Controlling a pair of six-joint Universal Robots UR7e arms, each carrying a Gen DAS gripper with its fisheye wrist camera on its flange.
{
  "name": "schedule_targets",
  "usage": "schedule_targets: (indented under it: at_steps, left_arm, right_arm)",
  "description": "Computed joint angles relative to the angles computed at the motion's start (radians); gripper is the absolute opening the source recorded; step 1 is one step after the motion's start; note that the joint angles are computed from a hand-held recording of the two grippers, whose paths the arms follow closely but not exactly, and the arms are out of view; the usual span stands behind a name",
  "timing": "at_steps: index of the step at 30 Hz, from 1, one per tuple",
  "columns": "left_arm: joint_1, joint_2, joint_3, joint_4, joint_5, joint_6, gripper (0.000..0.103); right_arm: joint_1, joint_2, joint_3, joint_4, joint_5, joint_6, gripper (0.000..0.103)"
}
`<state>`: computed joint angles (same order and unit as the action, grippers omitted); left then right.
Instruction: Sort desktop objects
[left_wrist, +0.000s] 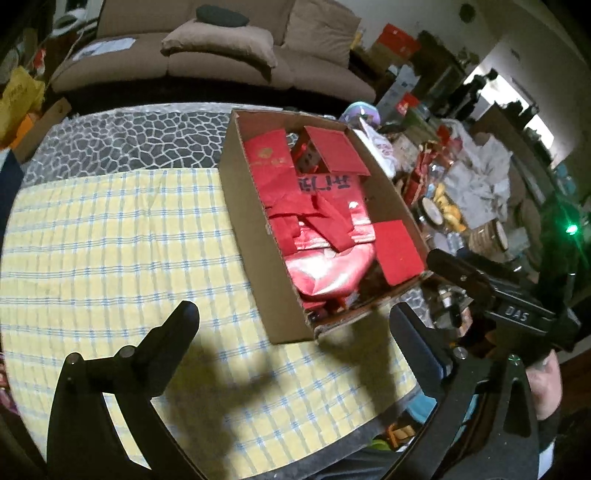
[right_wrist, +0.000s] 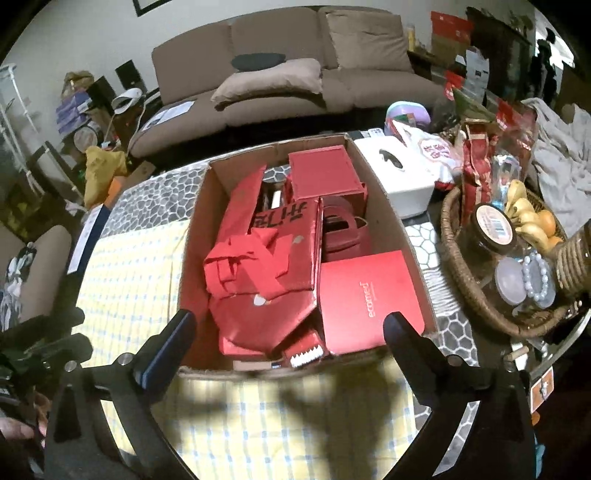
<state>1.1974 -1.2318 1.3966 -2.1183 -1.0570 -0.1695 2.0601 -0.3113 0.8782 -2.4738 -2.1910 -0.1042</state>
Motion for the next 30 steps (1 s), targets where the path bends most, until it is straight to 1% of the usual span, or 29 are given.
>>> schedule_targets:
  at_steps: [7, 15, 23, 26, 30]
  left_arm:
    - [-0.035, -0.047, 0.068, 0.005, 0.064, -0.017, 0.103]
    - [-0.056, -0.119, 0.157, -0.011, 0.119, -0.026, 0.103]
    - [-0.063, -0.189, 0.235, -0.027, 0.156, -0.045, 0.103]
    - [-0.065, -0.215, 0.260, -0.034, 0.176, -0.043, 0.103]
    - [-0.071, -0.253, 0.308, -0.053, 0.221, -0.031, 0.103]
  right_arm:
    - [0.022, -0.043, 0.099, -0.059, -0.017, -0.015, 0.102]
    - [0.047, -0.080, 0.190, -0.117, -0.033, 0.003, 0.103]
    - [0.071, -0.087, 0.250, -0.161, -0.062, 0.029, 0.103]
    - [0.079, -0.088, 0.273, -0.186, -0.056, 0.045, 0.103]
    - [0.094, -0.074, 0.285, -0.224, -0.069, 0.039, 0.103]
